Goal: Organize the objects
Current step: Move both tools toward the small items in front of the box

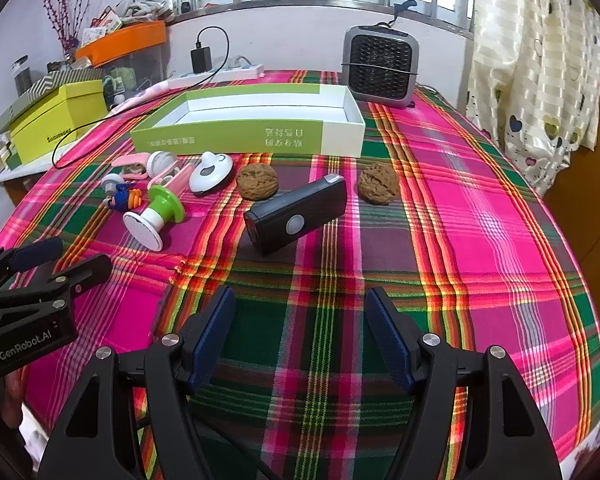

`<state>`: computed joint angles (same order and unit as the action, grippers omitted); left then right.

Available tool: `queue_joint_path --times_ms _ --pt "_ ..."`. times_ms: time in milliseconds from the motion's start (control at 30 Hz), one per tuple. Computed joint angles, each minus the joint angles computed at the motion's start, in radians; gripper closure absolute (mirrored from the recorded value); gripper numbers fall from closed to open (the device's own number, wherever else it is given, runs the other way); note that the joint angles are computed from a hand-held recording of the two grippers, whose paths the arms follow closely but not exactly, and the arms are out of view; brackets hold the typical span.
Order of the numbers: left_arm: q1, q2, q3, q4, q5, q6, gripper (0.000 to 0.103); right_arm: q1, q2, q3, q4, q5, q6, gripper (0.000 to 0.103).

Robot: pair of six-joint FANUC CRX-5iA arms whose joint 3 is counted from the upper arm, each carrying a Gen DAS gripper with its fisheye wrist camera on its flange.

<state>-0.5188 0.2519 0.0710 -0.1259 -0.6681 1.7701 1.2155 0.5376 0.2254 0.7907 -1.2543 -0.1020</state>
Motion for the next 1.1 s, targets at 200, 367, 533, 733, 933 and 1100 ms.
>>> queue_joint_path --times_ms 200,367,533,733,933,1100 --pt "0.000 0.004 0.007 -0.002 -0.004 -0.003 0.028 -0.003 -0.007 -0.008 -0.004 0.013 0.010 0.035" --pt "0.000 0.007 0.011 0.001 -0.008 -0.005 0.028 -0.003 -0.008 -0.011 -0.003 0.016 0.011 0.035" --pt "0.003 0.015 0.022 0.013 -0.014 -0.019 0.028 -0.007 -0.015 -0.016 -0.008 0.027 0.022 0.035" --pt "0.004 0.017 0.025 0.019 -0.017 -0.025 0.028 -0.008 -0.019 -0.021 -0.010 0.033 0.026 0.035" --pt "0.021 0.014 0.010 0.077 -0.005 -0.076 0.029 -0.010 -0.026 -0.025 -0.017 0.042 0.042 0.035" --pt "0.047 0.011 -0.009 0.127 0.015 -0.105 0.029 -0.014 -0.045 -0.050 -0.020 0.050 0.028 0.035"
